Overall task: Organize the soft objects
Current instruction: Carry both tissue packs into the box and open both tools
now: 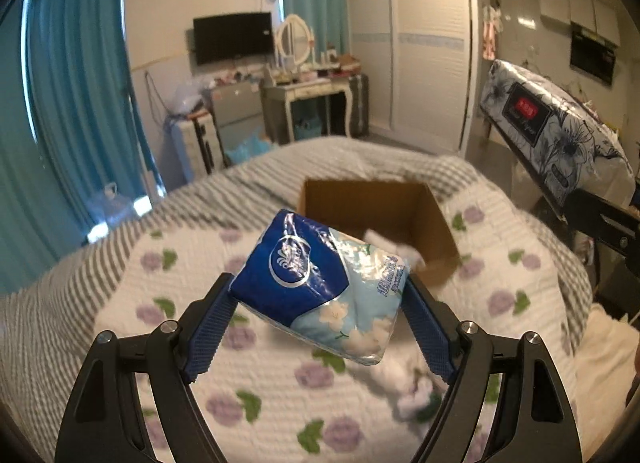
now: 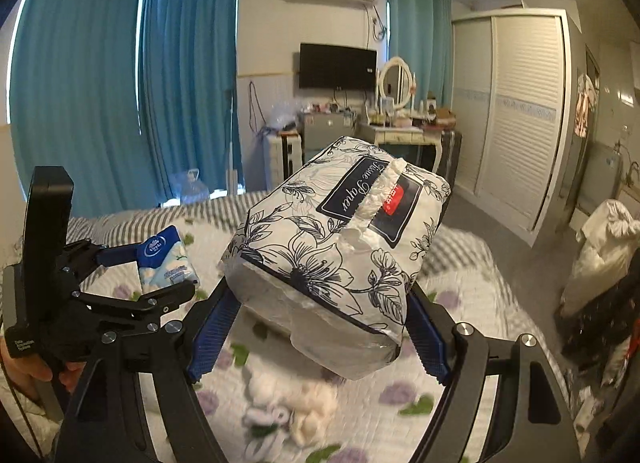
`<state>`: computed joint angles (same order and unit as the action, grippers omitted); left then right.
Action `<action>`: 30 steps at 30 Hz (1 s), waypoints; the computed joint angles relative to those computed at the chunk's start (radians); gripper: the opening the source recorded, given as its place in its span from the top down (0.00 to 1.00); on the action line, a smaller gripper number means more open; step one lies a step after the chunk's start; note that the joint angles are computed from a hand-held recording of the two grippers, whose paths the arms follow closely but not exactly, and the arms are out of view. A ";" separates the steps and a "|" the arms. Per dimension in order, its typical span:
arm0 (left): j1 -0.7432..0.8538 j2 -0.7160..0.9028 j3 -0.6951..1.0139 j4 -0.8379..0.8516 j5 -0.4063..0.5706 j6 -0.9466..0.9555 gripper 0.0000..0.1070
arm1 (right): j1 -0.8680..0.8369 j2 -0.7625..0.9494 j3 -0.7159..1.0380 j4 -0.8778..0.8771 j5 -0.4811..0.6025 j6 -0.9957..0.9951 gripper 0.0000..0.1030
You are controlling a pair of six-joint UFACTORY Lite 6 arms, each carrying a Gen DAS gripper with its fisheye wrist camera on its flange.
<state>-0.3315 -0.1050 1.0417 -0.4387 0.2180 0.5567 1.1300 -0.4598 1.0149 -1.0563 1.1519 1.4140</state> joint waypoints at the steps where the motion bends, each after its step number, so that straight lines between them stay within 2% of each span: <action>1: -0.009 0.012 0.024 0.031 0.000 -0.038 0.23 | -0.048 0.012 0.024 0.004 -0.028 -0.042 0.23; 4: -0.022 0.130 0.175 0.048 0.010 -0.063 0.23 | -0.212 0.047 0.080 0.042 -0.169 -0.166 0.23; 7: -0.055 0.282 0.344 0.226 0.012 -0.236 0.23 | -0.384 0.100 0.120 0.109 -0.328 -0.284 0.23; 9: -0.072 0.373 0.437 0.285 0.013 -0.290 0.23 | -0.502 0.146 0.137 0.169 -0.439 -0.366 0.23; 18: -0.108 0.816 0.832 0.426 0.061 -0.419 0.23 | -0.846 0.416 0.114 0.469 -0.826 -0.660 0.23; 22: -0.099 0.948 0.968 0.370 0.107 -0.354 0.23 | -0.907 0.532 0.119 0.612 -0.910 -0.819 0.23; 25: -0.107 0.993 1.013 0.387 0.111 -0.340 0.23 | -0.952 0.584 0.119 0.815 -0.964 -1.028 0.23; 27: -0.117 1.002 1.017 0.457 0.104 -0.384 0.23 | -0.959 0.616 0.132 0.890 -0.984 -1.107 0.23; 29: -0.121 1.006 1.013 0.430 0.109 -0.345 0.22 | -0.961 0.615 0.122 0.949 -1.003 -1.166 0.20; 30: -0.126 1.018 1.031 0.430 0.125 -0.349 0.21 | -0.964 0.610 0.112 0.964 -1.020 -1.171 0.14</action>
